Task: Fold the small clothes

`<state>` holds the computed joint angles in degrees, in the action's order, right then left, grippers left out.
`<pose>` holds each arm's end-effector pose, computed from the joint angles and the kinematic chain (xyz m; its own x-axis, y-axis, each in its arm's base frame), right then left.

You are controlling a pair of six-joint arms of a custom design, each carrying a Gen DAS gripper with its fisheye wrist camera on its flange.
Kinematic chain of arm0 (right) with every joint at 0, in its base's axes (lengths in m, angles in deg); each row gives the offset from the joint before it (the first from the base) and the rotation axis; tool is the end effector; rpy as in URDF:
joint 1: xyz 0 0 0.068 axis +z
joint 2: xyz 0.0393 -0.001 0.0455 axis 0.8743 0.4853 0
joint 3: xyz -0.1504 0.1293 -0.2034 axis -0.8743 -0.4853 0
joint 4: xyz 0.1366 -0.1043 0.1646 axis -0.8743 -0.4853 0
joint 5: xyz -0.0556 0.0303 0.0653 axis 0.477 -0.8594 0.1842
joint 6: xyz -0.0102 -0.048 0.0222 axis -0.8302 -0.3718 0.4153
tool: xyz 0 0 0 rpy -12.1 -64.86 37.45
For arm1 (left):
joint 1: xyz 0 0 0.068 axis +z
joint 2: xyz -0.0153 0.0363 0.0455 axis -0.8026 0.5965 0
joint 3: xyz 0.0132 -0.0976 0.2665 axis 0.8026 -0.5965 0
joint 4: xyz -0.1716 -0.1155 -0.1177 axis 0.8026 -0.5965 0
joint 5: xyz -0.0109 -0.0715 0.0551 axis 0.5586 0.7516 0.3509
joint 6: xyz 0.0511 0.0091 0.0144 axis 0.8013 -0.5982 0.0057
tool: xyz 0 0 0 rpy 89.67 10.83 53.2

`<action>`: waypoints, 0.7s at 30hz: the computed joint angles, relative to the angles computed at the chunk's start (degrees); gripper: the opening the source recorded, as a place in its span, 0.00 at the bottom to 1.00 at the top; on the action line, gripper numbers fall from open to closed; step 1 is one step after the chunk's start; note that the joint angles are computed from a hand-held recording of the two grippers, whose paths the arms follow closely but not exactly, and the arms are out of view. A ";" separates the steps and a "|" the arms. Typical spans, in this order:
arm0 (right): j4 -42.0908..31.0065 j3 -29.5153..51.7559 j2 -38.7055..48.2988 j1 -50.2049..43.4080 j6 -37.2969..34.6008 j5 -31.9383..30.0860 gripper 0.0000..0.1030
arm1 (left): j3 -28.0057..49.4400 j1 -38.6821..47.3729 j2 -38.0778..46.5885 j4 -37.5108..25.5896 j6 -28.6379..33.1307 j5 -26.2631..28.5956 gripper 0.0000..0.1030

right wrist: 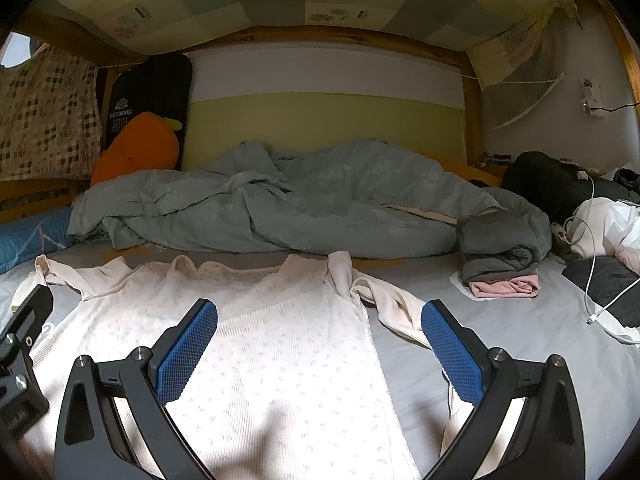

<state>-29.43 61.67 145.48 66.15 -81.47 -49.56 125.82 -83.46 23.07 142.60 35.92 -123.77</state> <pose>0.3437 0.0217 0.2241 -0.2102 0.0226 -0.9774 0.1810 0.9834 -0.0162 0.2875 -0.1434 0.2147 -0.0674 0.1148 -0.9911 -0.0640 0.9908 0.1191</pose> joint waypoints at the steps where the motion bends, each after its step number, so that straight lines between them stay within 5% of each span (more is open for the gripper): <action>1: 0.28 -0.20 -0.02 0.00 -0.04 0.03 1.00 | -0.53 -0.22 0.07 1.35 0.37 -0.42 0.99; 5: -0.15 0.13 0.04 0.11 0.16 0.11 0.99 | -2.61 -0.14 -0.26 5.33 0.46 0.00 1.00; 10: 0.08 -0.12 -0.03 0.09 0.10 0.10 1.00 | -1.29 1.34 -1.17 0.83 -2.41 1.75 1.00; 21: 0.21 -0.19 0.03 0.02 0.14 0.04 1.00 | -1.49 0.57 -0.09 2.76 -1.15 0.84 1.00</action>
